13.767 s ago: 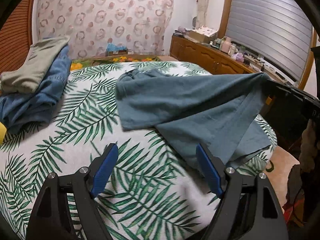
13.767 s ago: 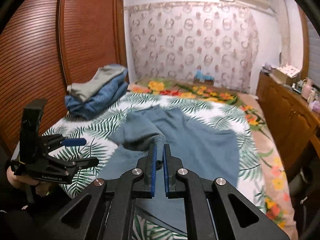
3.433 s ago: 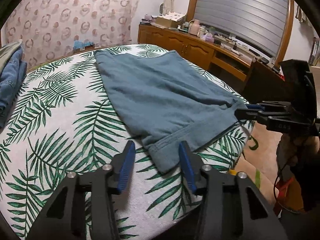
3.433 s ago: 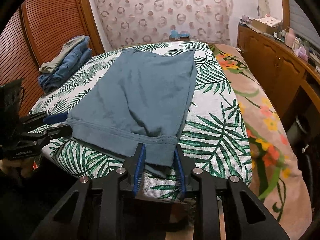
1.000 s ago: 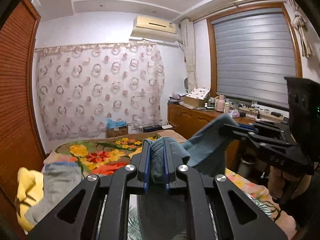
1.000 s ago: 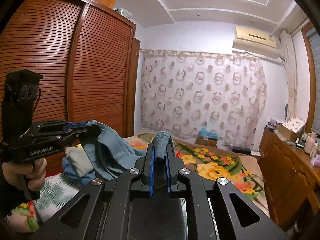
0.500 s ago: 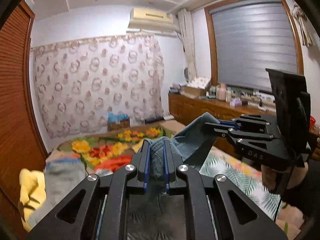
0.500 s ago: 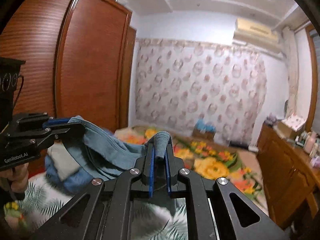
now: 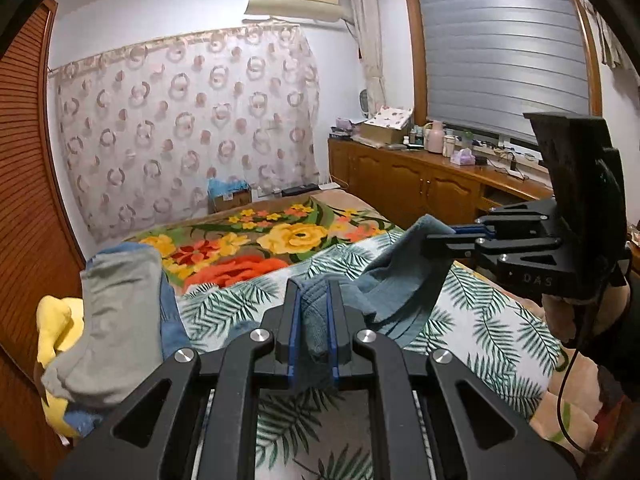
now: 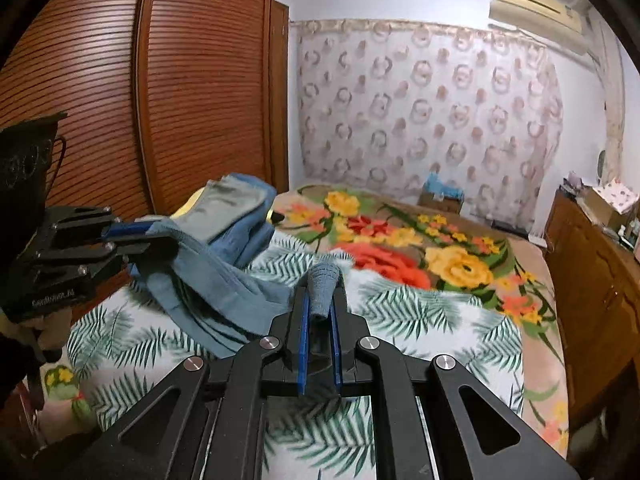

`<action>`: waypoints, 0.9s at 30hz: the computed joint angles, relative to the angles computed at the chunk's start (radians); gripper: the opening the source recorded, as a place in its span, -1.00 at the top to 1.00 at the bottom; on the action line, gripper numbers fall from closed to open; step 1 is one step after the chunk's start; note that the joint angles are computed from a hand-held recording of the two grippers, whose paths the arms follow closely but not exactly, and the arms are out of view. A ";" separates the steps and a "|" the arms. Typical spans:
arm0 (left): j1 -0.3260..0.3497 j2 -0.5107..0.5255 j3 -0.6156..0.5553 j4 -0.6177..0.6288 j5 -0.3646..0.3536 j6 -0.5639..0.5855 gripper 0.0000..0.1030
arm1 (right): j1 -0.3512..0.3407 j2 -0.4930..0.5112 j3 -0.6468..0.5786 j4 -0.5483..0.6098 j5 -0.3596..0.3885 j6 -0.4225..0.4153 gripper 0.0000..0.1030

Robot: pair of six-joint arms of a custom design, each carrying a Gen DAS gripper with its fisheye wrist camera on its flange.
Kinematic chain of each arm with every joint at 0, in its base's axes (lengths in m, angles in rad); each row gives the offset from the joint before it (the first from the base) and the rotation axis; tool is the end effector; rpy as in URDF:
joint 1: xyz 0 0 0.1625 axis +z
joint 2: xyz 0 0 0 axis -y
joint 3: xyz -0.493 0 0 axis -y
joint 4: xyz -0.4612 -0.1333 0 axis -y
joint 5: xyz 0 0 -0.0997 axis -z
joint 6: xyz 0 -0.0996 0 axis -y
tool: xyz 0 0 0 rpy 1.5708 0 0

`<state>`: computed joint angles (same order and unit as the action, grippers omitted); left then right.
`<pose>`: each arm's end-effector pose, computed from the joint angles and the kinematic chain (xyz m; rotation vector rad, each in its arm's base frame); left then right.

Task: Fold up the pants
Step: 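Lift the held hem of the shorts up with both tools, then lay the hem over the shorts and open both tools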

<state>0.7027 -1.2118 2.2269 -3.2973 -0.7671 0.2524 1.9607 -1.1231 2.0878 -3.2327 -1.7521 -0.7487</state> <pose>-0.2774 -0.5036 0.2450 0.9330 2.1843 -1.1328 0.3406 -0.5254 0.2168 1.3790 -2.3201 0.9209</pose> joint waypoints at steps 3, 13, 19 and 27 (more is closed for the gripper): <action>0.000 -0.007 0.008 0.018 -0.005 -0.001 0.76 | 0.000 -0.017 0.009 0.042 -0.010 -0.007 0.82; -0.002 -0.028 0.025 0.045 -0.012 -0.024 0.76 | 0.004 -0.032 -0.011 0.115 -0.011 0.009 0.82; -0.006 -0.032 0.043 0.047 -0.020 -0.034 0.76 | 0.002 -0.036 0.001 0.100 -0.034 0.022 0.82; -0.042 -0.054 0.102 0.028 -0.008 -0.079 0.76 | 0.005 -0.069 0.055 0.095 -0.026 0.047 0.82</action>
